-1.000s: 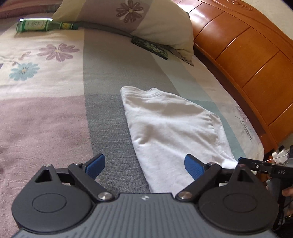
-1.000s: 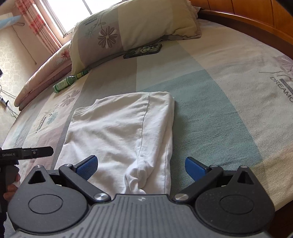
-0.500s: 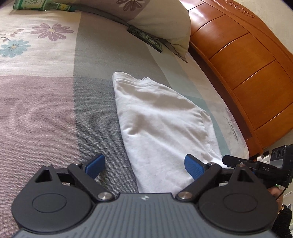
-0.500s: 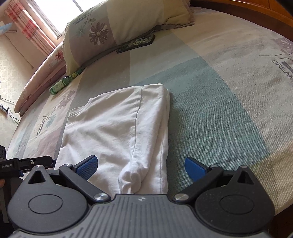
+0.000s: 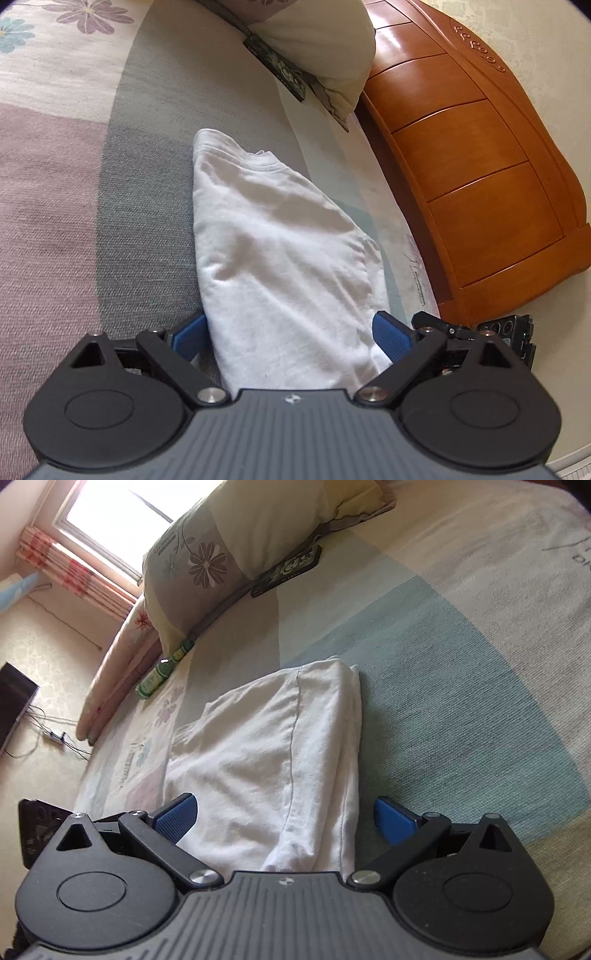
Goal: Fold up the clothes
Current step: 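Roll both tools and grasp the folded shirt's long edge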
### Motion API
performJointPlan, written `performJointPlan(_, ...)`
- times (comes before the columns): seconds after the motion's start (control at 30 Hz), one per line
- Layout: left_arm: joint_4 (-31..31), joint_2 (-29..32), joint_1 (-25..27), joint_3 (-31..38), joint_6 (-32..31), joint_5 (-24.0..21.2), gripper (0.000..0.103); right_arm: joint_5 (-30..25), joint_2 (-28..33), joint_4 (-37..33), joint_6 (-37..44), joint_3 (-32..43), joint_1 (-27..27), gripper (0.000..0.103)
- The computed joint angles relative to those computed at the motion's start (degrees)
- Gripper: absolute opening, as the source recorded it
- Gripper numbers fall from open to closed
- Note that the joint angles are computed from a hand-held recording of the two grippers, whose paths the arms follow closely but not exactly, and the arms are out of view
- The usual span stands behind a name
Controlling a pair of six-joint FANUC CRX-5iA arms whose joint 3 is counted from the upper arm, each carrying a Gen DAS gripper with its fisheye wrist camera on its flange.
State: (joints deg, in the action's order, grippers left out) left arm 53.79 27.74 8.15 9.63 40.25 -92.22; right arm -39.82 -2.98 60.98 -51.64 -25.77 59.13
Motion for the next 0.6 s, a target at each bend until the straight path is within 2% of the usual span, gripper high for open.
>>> performJointPlan(0.13, 0.72, 1.62, -1.75, 1.88, 1.47, 0.12, 0.096, 13.22, -1.75, 16.0, -16.54, -6.21, -8.63, 0.103)
performJointPlan(0.2, 0.57, 1.99, -2.28, 2.63, 2.04, 0.3, 0.097, 18.39, -1.56, 21.45, -20.92, -7.01, -12.93, 0.103)
performJointPlan(0.3, 0.91, 1.88, -2.07, 2.16, 2.69, 0.04, 0.097, 20.99, -1.02, 18.75, -17.41, -5.97, -14.2, 0.103)
performJointPlan(0.37, 0.82, 2.24, -1.38, 2.3, 3.82, -1.86, 0.097, 21.43, -1.05, 16.51, -15.38, -5.63, -13.79, 0.103)
performJointPlan(0.6, -1.08, 1.77, 1.56, 1.21, 3.64, -8.09, 0.098, 26.06, -4.82, 19.61, -20.04, -9.43, -10.82, 0.103)
